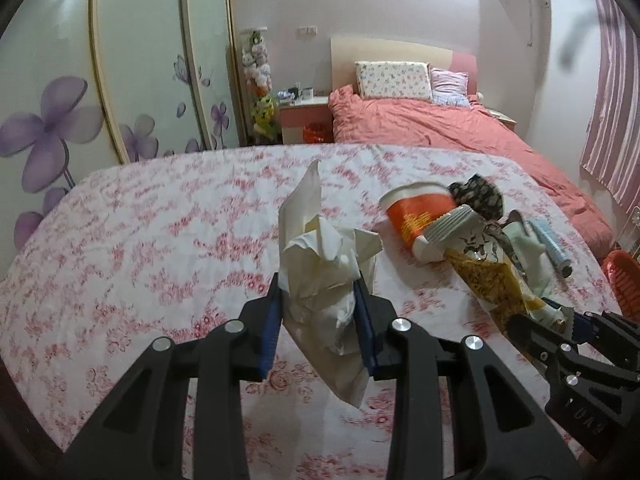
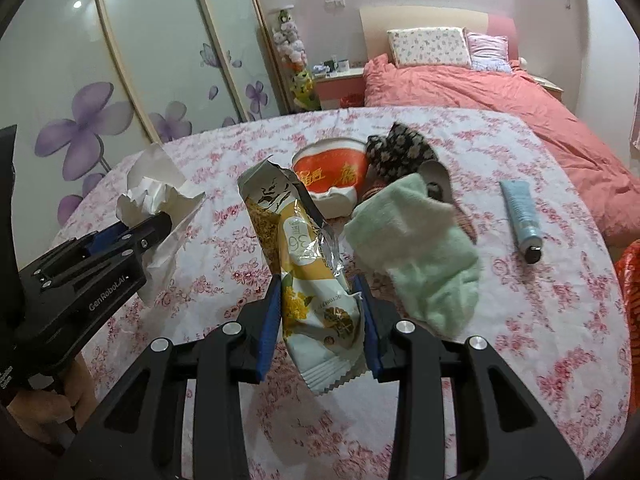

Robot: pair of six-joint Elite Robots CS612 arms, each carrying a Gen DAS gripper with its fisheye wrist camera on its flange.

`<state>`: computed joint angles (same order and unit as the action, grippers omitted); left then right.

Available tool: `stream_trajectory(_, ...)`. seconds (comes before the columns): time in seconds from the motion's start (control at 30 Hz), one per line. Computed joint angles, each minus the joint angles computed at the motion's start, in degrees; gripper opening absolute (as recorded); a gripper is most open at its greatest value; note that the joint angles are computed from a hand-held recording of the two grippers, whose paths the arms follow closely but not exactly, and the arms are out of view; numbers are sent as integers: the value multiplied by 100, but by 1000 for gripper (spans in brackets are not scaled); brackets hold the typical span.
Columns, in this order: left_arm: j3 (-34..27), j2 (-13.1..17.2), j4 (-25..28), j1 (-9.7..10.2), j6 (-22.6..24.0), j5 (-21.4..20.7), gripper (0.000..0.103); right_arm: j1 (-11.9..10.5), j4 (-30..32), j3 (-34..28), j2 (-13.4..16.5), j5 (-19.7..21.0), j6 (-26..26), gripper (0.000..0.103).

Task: Collect trash
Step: 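Carry tissue and wrapper to the orange basket and release both grippers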

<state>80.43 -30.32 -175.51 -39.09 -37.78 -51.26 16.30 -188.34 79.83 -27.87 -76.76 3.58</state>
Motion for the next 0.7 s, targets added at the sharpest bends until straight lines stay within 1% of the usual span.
stream_trajectory(0.3,-45,-45,-182,-165,242,154,33,-128,-546,339,-146,-3,208,36)
stream_trajectory(0.4,-80,-46,-262,-218,333,162,33,-178,-788,474,-202,-74,309,36)
stream_trajectory(0.57,-191,-17,-439,-301,510,70,33,-290,-1121,684,-273,-198,475,36)
stream_trajectory(0.7,-354,44,-588,-371,695,-104,33,-425,-1461,879,-335,-372,703,36)
